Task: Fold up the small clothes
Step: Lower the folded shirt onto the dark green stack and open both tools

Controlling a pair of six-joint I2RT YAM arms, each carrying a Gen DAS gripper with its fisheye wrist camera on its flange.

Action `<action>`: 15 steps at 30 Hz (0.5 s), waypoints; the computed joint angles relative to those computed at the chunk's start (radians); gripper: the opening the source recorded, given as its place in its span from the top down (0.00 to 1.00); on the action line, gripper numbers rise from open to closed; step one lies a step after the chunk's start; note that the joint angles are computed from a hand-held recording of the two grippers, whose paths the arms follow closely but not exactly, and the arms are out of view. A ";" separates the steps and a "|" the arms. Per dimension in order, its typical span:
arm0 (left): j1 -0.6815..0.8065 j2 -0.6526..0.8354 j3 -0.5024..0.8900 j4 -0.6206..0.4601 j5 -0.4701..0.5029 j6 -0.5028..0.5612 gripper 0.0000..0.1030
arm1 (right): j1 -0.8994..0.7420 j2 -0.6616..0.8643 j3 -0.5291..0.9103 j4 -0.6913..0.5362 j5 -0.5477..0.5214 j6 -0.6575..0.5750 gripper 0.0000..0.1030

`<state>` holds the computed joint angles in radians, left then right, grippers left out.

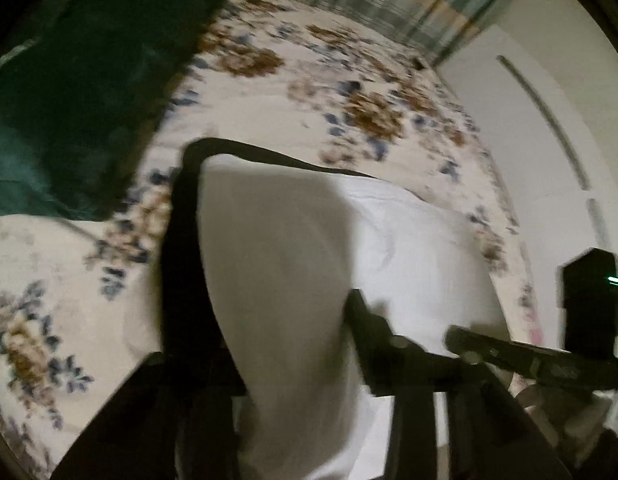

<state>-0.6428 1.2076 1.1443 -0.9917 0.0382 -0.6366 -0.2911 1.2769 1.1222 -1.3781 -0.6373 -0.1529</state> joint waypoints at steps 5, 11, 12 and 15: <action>-0.130 -0.034 0.030 -0.064 -0.229 -0.092 0.26 | 0.206 -0.170 -0.014 0.084 0.453 0.173 0.08; -0.230 -0.036 0.083 -0.207 -0.313 -0.200 0.00 | 0.348 -0.295 -0.046 0.030 0.751 0.283 0.00; -0.264 -0.040 0.102 -0.248 -0.338 -0.229 0.00 | 0.360 -0.318 -0.035 0.006 0.776 0.295 0.00; -0.342 -0.030 0.167 -0.354 -0.394 -0.298 0.00 | 0.376 -0.368 0.036 -0.076 0.815 0.315 0.00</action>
